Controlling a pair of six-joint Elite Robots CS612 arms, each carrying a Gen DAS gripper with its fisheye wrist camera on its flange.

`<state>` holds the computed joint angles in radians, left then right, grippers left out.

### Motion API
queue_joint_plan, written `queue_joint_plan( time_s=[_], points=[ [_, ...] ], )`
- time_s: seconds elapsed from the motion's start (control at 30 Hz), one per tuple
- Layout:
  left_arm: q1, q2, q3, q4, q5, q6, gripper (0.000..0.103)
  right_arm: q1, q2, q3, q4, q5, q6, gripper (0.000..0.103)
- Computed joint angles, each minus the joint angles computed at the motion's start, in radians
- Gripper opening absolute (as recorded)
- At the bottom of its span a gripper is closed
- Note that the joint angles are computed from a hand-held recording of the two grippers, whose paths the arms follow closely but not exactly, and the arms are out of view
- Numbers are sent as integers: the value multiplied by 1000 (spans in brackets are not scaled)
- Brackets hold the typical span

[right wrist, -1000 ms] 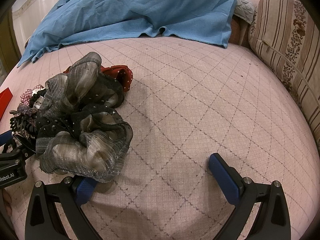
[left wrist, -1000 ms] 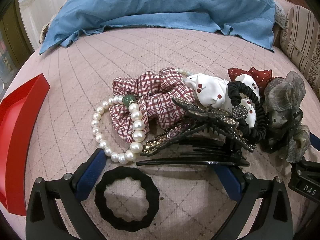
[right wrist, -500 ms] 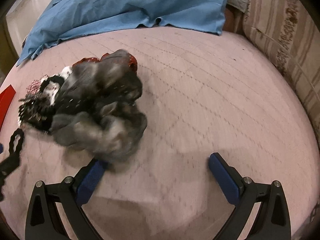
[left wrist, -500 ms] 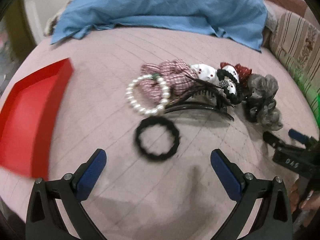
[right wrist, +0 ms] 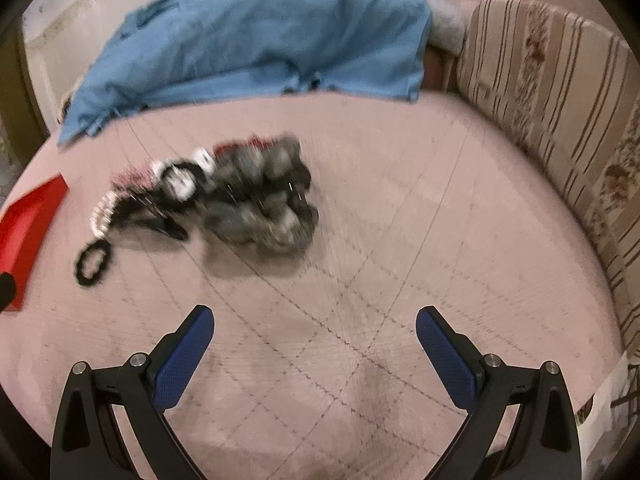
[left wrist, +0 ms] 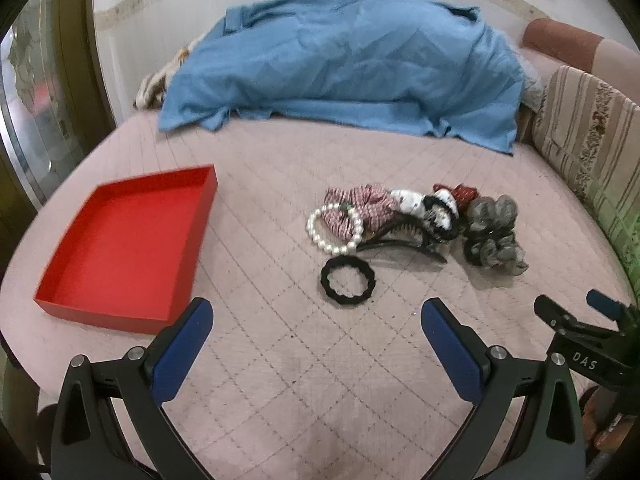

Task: Organize jewelry
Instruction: 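Move both tools toward the jewelry pile beside the red tray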

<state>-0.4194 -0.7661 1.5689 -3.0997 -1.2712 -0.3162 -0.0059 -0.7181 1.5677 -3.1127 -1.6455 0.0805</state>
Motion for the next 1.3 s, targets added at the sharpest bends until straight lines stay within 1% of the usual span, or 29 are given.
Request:
queue_joint_plan(
  time_s=[0.1,0.2,0.47,0.67,0.93,1.3],
  points=[
    [-1,-20,29,-61,-13,21,103,6,-23,32,-68,-7,0,102],
    [-5,-43,60,-124,-11,28,103,14,-38,47,-122,-20,1,102],
    [-11,-78,108,-188,7,34,103,29,-72,100,-275,-54,1,102],
    [-20,-95,138,-232,37,53,103,33,-84,120,-339,-73,-6,102],
    [-24,-106,151,-219,52,61,103,37,-91,135,-370,-87,3,102],
    [-24,-104,148,-184,61,63,103,40,-91,139,-372,-82,3,102]
  ],
)
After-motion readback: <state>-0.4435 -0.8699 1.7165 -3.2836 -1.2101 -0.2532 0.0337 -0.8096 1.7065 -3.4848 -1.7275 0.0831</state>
